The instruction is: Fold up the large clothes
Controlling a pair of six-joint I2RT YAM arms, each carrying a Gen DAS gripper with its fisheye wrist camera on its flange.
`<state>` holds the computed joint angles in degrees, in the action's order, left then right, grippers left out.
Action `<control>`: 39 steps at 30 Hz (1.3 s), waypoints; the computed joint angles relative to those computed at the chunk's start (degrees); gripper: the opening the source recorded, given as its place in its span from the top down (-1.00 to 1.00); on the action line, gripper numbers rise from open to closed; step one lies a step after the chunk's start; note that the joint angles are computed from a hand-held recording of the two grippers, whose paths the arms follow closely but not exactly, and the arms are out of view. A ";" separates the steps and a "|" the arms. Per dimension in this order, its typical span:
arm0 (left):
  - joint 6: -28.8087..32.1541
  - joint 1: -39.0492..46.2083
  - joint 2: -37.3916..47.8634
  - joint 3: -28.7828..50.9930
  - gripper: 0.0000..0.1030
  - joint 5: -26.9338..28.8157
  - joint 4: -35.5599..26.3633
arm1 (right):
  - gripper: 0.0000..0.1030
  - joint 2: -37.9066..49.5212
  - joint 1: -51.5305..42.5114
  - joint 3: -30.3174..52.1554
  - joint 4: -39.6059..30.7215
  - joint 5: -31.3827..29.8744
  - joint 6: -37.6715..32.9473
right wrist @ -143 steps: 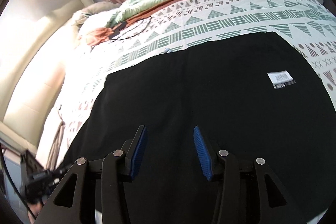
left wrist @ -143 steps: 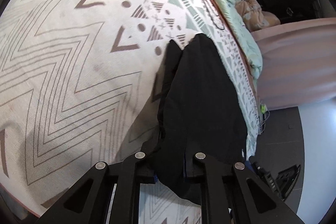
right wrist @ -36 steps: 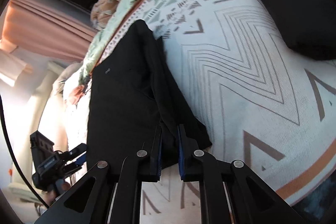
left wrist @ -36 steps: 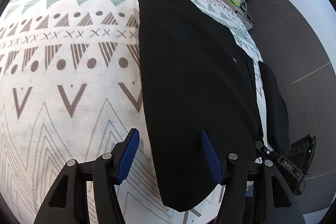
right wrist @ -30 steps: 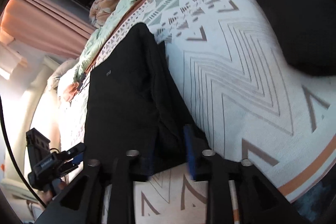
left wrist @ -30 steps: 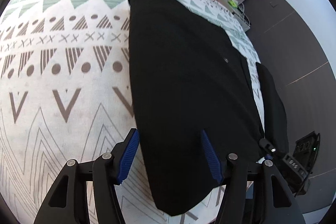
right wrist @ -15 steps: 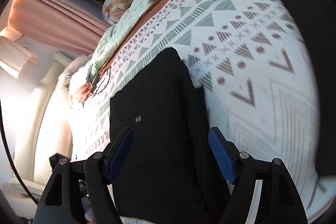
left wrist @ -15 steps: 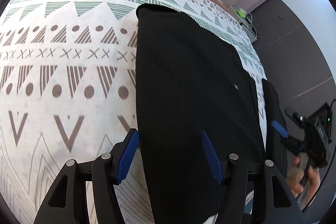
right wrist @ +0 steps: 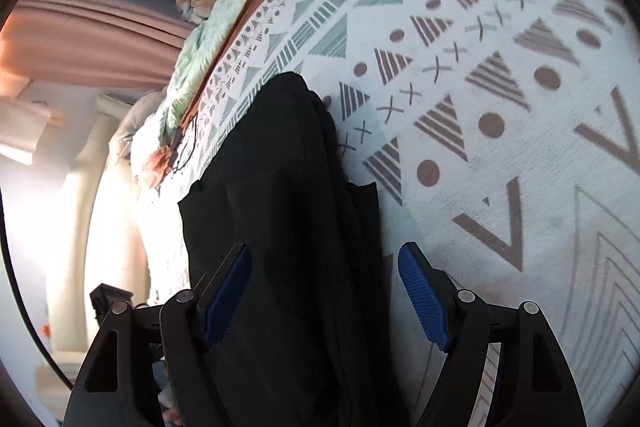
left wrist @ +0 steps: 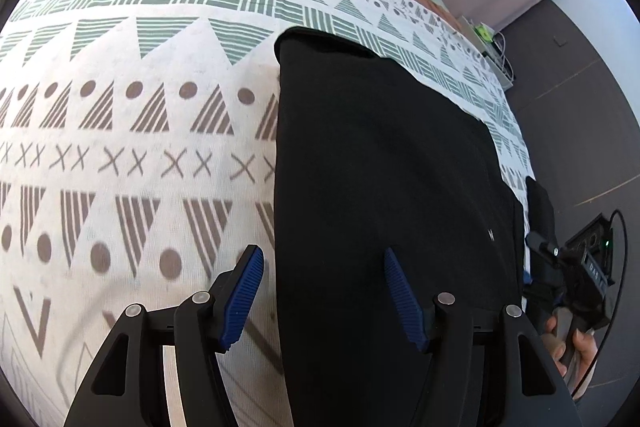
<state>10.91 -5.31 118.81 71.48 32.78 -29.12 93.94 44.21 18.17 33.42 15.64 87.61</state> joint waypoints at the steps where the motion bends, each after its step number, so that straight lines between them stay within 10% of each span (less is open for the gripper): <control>1: -0.38 -0.14 0.48 0.64 -0.24 -0.02 0.00 | -0.48 1.82 -0.98 -0.48 3.40 -1.79 -0.76; 12: -2.79 -4.18 1.30 3.63 -0.02 -4.30 2.39 | -0.48 17.26 -7.59 -5.27 31.86 -9.56 0.02; 29: -0.96 -6.54 3.41 8.28 0.07 -6.64 -0.60 | -0.48 19.78 -12.34 1.72 25.66 -16.53 -8.00; 39: -5.64 -3.30 10.60 11.34 -0.37 1.52 -2.74 | -0.27 17.45 -12.21 2.78 20.66 -18.65 -10.60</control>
<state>5.27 -8.61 129.41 82.82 34.30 -31.87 111.39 32.00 20.94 54.08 -3.01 77.01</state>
